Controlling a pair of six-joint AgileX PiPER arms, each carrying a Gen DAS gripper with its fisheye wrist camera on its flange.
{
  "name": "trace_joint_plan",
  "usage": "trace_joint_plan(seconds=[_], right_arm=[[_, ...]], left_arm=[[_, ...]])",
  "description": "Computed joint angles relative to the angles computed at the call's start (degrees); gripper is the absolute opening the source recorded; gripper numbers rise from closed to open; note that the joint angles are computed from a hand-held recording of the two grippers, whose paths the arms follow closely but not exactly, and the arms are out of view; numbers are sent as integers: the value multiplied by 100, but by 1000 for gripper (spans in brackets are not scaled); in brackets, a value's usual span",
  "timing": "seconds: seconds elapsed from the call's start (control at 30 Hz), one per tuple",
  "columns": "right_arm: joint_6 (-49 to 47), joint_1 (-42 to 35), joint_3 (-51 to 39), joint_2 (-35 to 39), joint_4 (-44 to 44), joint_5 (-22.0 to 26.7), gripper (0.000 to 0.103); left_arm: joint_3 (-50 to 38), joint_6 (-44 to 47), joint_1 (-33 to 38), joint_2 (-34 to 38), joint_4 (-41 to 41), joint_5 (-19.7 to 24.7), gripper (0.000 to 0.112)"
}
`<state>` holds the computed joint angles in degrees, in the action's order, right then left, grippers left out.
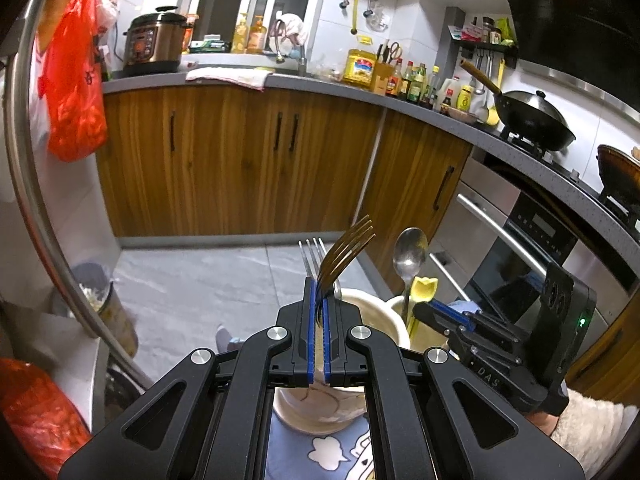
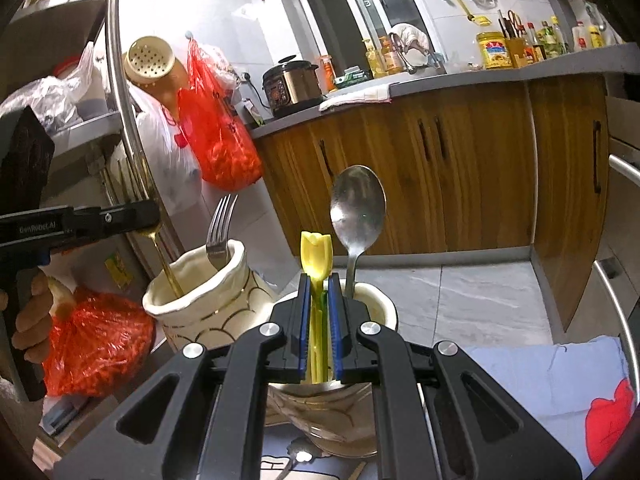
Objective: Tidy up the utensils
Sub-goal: 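Open right tool releasing yellow utensil into small cup while left tool drops gold fork into large cup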
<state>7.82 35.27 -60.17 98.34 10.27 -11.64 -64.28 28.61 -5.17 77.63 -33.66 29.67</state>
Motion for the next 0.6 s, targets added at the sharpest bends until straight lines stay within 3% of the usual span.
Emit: trace_joint_plan(seconds=[0.47,0.6], right_arm=[[-383,29,-245,117,362,301,10],[-92,30,-199,86,63,251,22]], left_arm=[[-230,-481,106,266,320,2,4],[-212,-436,139,270,308,-9,4]])
